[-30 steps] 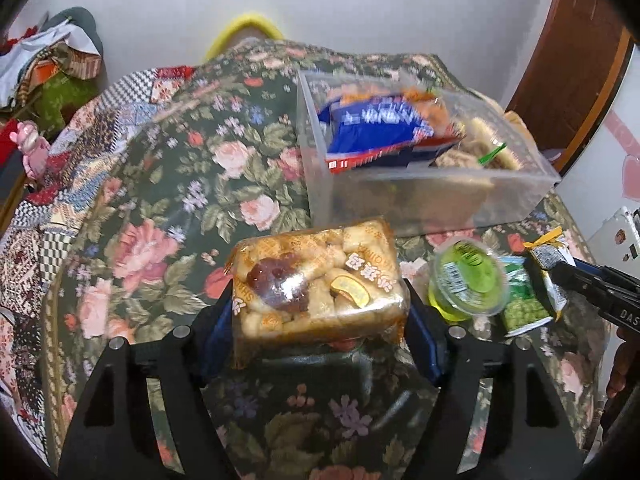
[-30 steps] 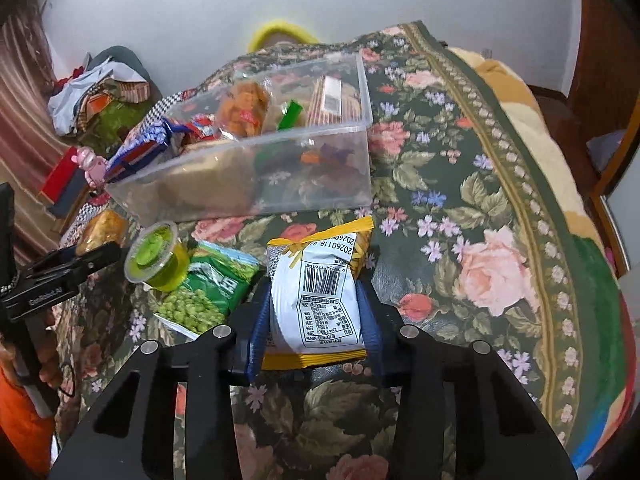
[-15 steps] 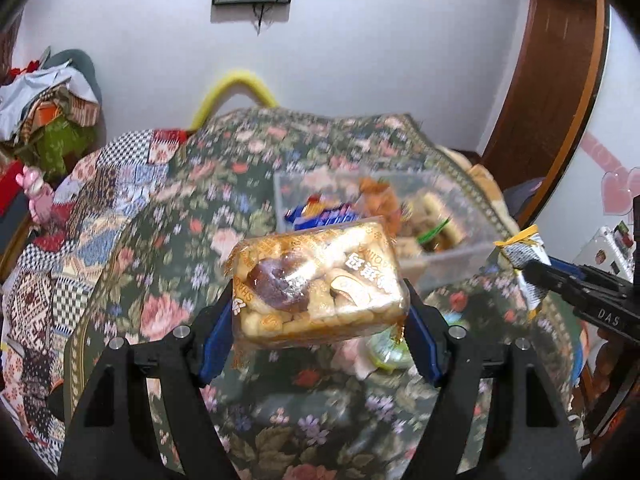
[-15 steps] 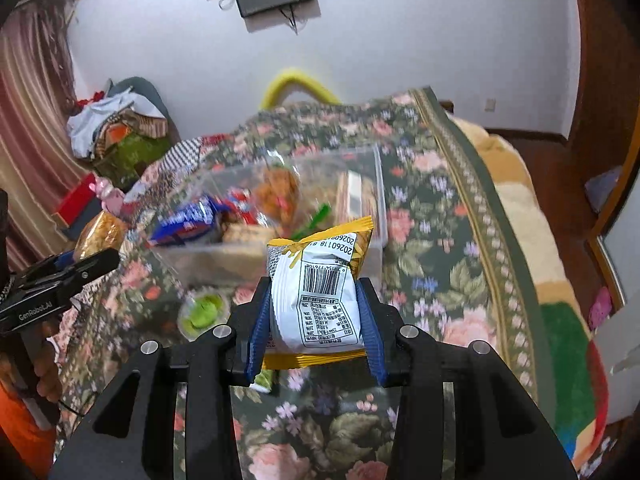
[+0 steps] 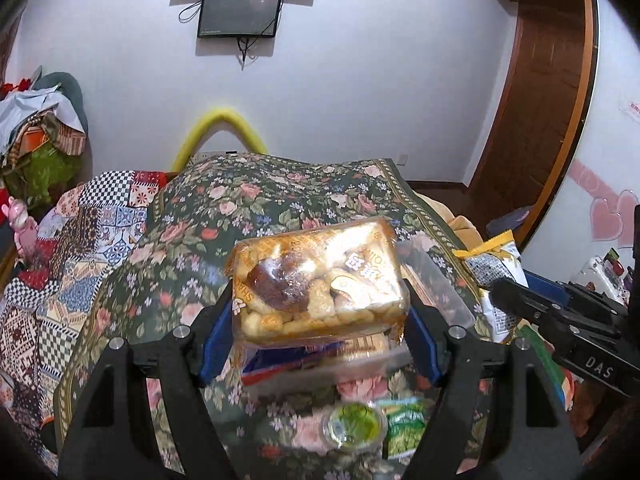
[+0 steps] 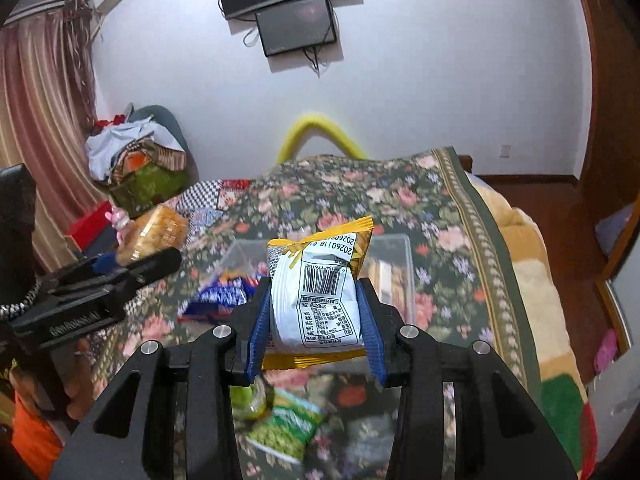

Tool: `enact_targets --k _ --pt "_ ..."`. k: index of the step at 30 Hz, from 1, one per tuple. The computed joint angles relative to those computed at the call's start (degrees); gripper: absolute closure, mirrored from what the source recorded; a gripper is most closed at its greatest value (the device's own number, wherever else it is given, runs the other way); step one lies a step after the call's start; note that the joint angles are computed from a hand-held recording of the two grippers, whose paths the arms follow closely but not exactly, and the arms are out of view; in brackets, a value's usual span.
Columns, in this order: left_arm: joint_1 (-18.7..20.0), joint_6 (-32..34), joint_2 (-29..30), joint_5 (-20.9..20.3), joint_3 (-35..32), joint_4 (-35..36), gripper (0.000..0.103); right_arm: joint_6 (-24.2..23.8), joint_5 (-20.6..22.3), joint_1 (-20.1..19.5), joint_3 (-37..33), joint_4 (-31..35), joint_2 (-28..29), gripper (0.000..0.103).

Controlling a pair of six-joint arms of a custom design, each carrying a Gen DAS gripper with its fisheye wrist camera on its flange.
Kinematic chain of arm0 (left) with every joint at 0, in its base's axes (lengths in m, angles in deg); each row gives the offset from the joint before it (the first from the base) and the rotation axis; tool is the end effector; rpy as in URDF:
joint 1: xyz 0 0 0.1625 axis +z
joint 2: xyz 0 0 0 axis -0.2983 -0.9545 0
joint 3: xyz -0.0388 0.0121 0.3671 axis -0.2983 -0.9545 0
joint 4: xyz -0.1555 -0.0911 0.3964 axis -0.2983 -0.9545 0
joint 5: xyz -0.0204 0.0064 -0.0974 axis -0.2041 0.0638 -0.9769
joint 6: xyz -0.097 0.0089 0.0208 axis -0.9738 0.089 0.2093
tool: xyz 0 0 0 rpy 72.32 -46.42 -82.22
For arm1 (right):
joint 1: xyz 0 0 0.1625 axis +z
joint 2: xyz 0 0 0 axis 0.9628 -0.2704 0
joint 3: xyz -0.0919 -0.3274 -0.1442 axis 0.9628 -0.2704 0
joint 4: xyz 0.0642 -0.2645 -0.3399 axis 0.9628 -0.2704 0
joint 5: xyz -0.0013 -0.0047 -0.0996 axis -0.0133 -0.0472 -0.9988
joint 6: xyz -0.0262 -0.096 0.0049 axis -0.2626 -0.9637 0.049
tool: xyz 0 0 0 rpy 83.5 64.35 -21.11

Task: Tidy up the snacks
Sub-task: 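Lower both snacks into the clear box and open both tools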

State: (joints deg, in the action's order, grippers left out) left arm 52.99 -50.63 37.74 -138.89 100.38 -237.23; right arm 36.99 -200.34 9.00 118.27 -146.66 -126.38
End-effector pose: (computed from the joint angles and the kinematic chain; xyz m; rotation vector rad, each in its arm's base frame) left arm -0.3457 -0.4718 0.0075 1.1299 2.5110 -0.7921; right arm 0.0600 -0.3307 0.2754 0.1294 -2.1780 1.2687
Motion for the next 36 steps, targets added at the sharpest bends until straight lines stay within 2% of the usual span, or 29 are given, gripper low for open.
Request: enact_targets --k 6,12,15,31,36 --pt "1.4 1.4 3.9 0.5 -5.2 1.6 0.029 -1.0 0.2 0.0 -4.6 -2.5 6.5 0.065" --pt "3.7 1.5 7.7 0.2 -10.3 4.7 0.029 -0.5 1.1 -2.5 -8.5 0.6 10.1 0.065" --pt "4.7 1.9 9.7 0.6 -12.5 6.0 0.029 -0.3 0.0 -3.2 -10.3 1.2 12.3 0.065" --pt "8.2 0.6 17.2 0.5 -22.6 16.4 0.029 1.0 -2.2 -6.1 -16.6 7.5 17.5 0.064" --pt "8.7 -0.8 17.5 0.1 -23.1 18.1 0.027 0.6 -3.0 -5.9 -16.0 5.7 17.6 0.060"
